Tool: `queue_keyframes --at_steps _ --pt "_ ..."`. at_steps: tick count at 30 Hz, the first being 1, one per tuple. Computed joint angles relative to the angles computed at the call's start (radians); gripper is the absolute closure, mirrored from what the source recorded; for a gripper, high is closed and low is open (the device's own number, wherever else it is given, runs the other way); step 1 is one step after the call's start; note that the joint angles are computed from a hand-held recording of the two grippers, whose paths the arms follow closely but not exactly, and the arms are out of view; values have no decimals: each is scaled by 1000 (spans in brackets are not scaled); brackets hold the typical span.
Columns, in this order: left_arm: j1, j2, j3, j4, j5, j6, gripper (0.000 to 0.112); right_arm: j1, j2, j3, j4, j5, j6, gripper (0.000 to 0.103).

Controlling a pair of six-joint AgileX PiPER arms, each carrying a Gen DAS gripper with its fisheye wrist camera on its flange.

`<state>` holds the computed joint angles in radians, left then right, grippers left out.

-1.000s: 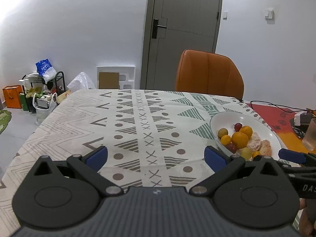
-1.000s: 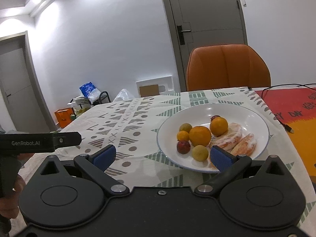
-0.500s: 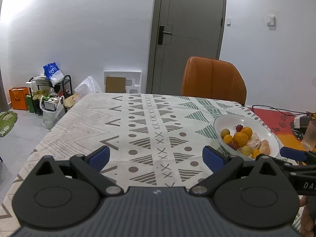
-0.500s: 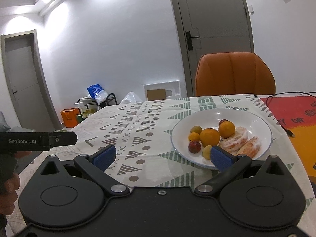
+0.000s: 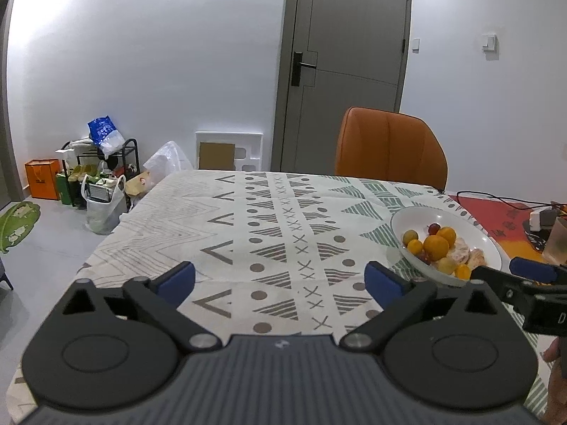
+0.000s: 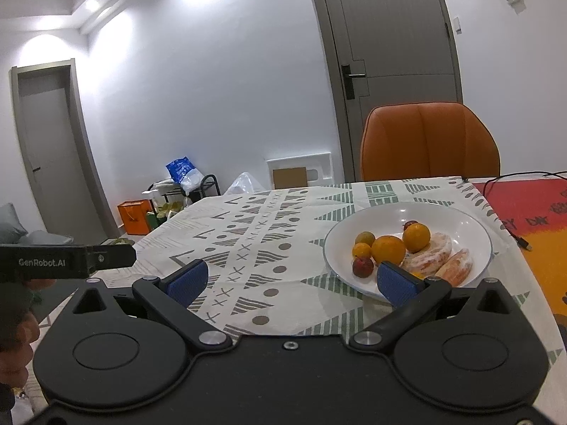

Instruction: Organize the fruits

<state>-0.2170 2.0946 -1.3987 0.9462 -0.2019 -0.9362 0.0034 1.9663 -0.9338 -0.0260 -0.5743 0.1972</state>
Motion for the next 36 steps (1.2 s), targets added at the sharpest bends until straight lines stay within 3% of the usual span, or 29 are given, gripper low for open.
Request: queue_keyframes --at_steps 12,21,28,36 --pt "9 -58 75 -117 3 133 9 15 -56 58 -20 -6 16 0" --pt "17 -96 115 -113 14 131 9 31 -91 96 2 -3 0 0" --pt "13 -110 147 -308 21 340 9 29 -102 118 1 -6 10 0" --pt "19 -113 156 -258 18 290 9 24 -108 133 -1 -8 13 0"
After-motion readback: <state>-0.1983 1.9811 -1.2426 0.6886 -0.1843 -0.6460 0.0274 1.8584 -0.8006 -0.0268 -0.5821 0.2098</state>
